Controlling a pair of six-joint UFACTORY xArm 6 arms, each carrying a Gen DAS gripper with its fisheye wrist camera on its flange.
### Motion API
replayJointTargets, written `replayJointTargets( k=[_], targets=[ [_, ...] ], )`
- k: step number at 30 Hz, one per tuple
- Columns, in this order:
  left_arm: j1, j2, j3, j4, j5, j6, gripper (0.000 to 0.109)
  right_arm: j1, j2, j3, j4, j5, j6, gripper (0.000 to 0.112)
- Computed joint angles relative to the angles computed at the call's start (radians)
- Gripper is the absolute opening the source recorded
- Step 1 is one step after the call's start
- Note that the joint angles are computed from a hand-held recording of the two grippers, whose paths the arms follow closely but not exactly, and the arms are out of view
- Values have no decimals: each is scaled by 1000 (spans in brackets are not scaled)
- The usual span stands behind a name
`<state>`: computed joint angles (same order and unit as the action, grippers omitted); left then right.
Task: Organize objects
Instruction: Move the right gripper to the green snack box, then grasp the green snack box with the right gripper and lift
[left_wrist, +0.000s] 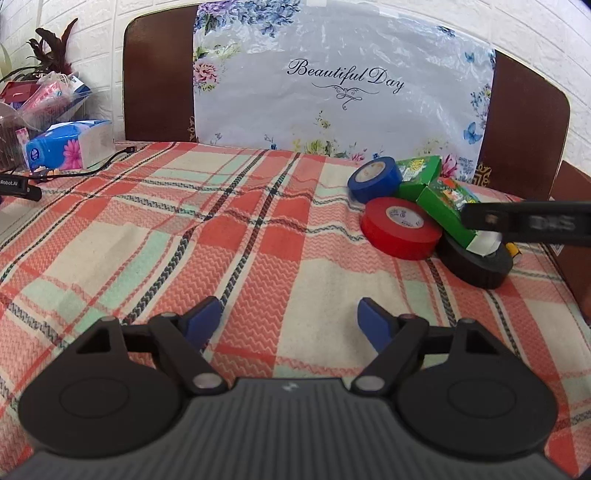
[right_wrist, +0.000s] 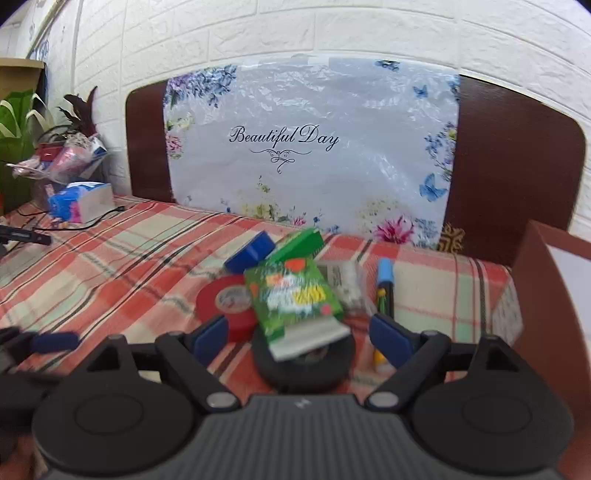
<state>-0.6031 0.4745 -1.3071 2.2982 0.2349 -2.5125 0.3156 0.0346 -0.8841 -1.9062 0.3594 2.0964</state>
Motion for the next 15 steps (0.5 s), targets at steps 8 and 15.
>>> replayJointTargets(
  k=[8,15],
  targets=[
    [2,4,-6,33,-1,-44,82,-22,96,-76,15,-29,-67,62],
    [4,5,-7,42,-3,-54,82,41,-196,209,24,-16,-17,62]
  ],
)
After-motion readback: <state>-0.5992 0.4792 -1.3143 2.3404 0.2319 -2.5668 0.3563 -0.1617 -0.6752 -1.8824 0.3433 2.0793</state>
